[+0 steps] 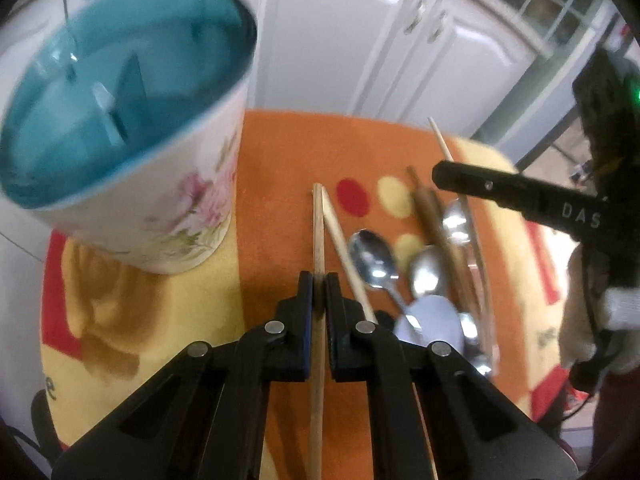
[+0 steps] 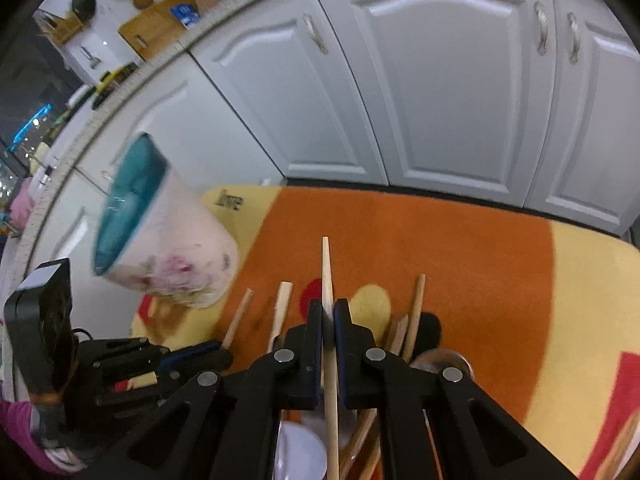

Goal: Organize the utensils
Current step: 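Grasp another chopstick with the right tool while the left tool lifts its chopstick, then carry both chopsticks over the floral cup and open both tools to drop them in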

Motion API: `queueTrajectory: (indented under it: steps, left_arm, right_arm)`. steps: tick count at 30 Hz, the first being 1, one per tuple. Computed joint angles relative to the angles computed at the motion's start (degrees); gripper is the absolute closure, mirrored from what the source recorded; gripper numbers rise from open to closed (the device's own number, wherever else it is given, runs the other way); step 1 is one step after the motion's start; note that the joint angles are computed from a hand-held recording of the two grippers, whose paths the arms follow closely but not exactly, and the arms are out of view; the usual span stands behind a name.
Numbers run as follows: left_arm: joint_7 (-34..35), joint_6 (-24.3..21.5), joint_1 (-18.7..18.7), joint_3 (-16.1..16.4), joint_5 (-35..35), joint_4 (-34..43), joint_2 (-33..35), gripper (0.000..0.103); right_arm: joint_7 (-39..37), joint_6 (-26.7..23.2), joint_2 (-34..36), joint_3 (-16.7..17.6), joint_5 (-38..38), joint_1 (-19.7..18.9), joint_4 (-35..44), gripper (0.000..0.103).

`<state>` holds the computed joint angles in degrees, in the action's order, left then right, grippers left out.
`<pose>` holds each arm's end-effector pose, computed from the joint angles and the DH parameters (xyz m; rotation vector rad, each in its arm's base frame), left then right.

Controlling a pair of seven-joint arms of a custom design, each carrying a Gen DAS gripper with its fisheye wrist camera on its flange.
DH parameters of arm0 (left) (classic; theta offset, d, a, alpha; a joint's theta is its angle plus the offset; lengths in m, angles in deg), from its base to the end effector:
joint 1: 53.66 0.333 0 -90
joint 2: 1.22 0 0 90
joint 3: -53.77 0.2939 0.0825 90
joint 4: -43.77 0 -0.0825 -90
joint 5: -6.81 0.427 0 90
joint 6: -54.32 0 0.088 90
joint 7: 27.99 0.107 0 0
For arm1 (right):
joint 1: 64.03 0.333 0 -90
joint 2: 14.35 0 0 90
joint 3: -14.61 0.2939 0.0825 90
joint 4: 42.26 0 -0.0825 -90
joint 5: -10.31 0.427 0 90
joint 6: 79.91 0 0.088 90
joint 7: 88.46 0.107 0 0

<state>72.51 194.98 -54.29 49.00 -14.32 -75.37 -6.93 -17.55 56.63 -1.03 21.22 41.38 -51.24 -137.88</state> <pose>0.6019 -0.0578 0.4845 -1.9908 2.0908 -0.7843 0.6667 0.2335 0.4878 -2.0267 1.4110 0.0180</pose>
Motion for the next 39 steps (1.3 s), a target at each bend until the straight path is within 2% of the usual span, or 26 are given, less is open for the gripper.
queueTrajectory:
  steps: [3,9,15,21,27,31,39]
  left_arm:
    - [2.6,-1.0,-0.4,0.8,-3.6,-0.8,-3.0,0.099]
    - [5.5,-1.8,-1.5,2.5,-9.1,-1.6,-8.5,0.099]
    - [8.0,-1.2,-2.2,4.5,-11.8,-2.6,-13.4,0.099]
    - [9.0,0.3,-2.3,6.2,-13.2,-0.2,-15.2,0.099]
    - [8.0,6.4,-0.7,6.6,-11.4,6.7,-11.9,0.099]
    - [4.1,10.7,1.4,5.8,-7.8,11.4,-7.1,0.099]
    - [-6.2,18.5,5.7,3.2,4.8,15.0,0.8,0.099]
  right_arm:
    - [-2.7,1.3,-4.7,0.2,3.7,-0.7,-4.2,0.098]
    - [-6.9,3.8,-11.2,-1.0,8.0,0.8,-8.9,0.098]
    - [-8.6,5.9,-12.8,-1.5,7.9,3.0,-8.4,0.098]
    - [-9.4,7.2,-12.7,-1.4,7.9,4.3,-5.7,0.099]
    - [-11.1,8.7,-10.4,-0.6,8.4,5.2,1.1,0.099]
    - [-10.7,11.0,-7.0,0.6,7.8,5.9,7.0,0.099]
    - [-4.4,13.0,3.3,2.5,-1.2,7.6,19.1,0.099]
